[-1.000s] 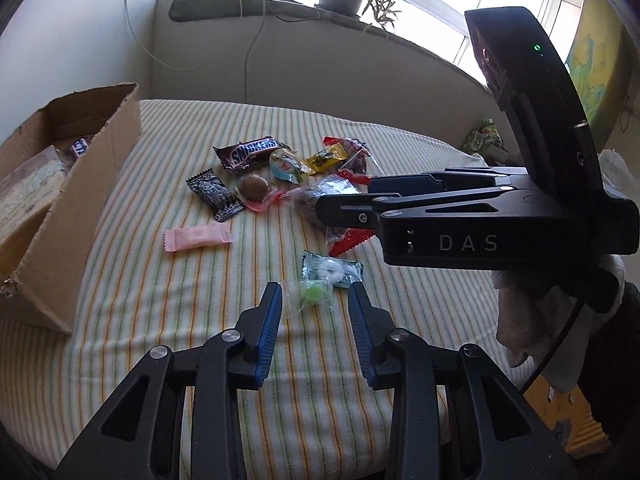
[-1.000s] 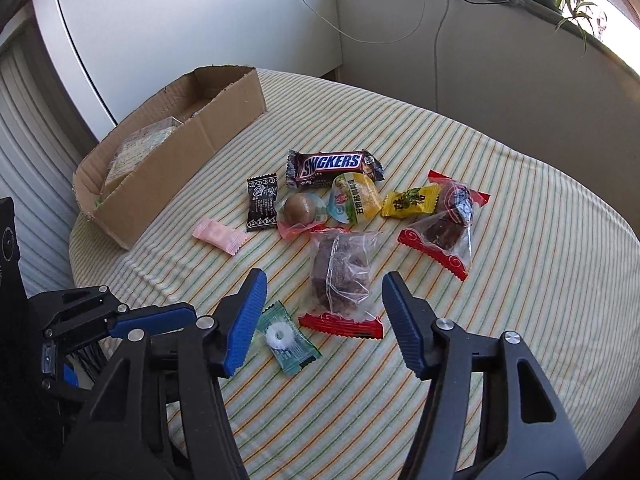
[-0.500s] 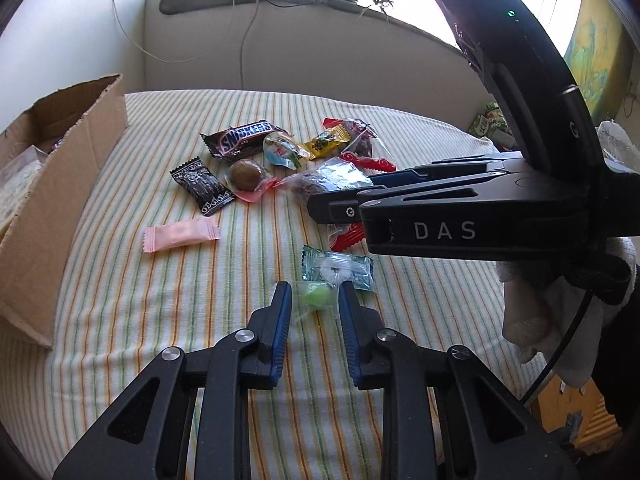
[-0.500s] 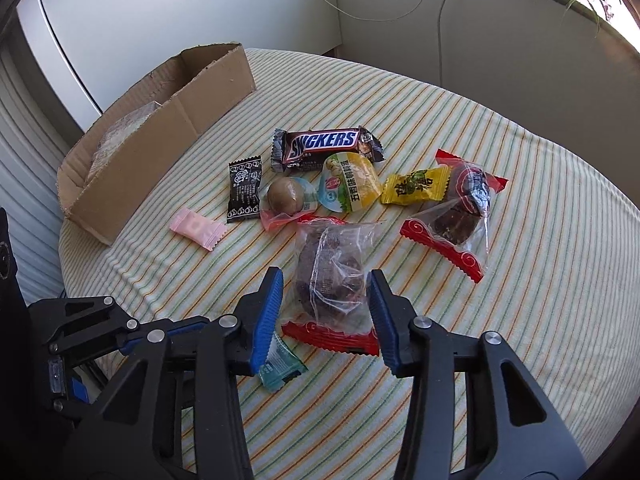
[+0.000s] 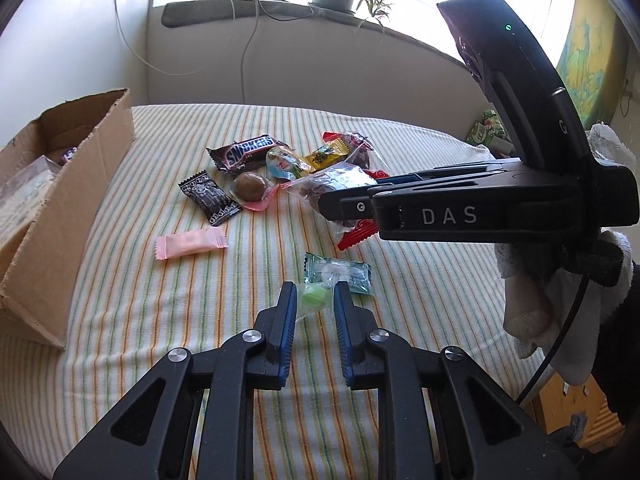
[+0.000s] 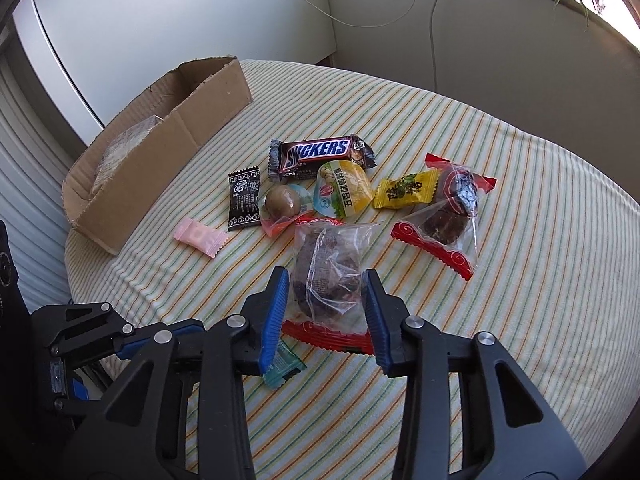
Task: Organize snacks
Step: 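Close the right gripper on the clear bag of brown sweets with red strip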
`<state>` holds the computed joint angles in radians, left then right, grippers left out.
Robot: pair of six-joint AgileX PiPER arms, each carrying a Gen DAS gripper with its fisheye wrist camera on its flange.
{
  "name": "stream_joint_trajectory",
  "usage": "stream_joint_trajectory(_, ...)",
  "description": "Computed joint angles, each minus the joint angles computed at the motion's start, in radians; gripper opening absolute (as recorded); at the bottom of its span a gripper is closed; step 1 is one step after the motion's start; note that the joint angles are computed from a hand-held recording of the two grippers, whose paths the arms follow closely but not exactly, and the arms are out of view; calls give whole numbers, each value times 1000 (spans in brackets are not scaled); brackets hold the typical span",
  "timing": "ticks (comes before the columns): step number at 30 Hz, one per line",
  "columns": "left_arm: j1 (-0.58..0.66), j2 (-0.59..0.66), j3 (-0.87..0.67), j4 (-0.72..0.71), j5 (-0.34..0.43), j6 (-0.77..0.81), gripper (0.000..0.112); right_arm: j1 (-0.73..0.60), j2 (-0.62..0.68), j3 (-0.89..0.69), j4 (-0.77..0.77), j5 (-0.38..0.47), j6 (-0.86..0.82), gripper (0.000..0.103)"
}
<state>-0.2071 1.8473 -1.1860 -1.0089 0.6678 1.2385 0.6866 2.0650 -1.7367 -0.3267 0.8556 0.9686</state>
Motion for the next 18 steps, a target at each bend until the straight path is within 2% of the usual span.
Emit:
stream_joint_trajectory(11,54,-58,25,-44,22,45,17,33,-3,-64,-49,57,23,39)
stream_joint_trajectory(18,116,-71,-4,-58,35,53,17,38,65,-246,-54,132,-36,39)
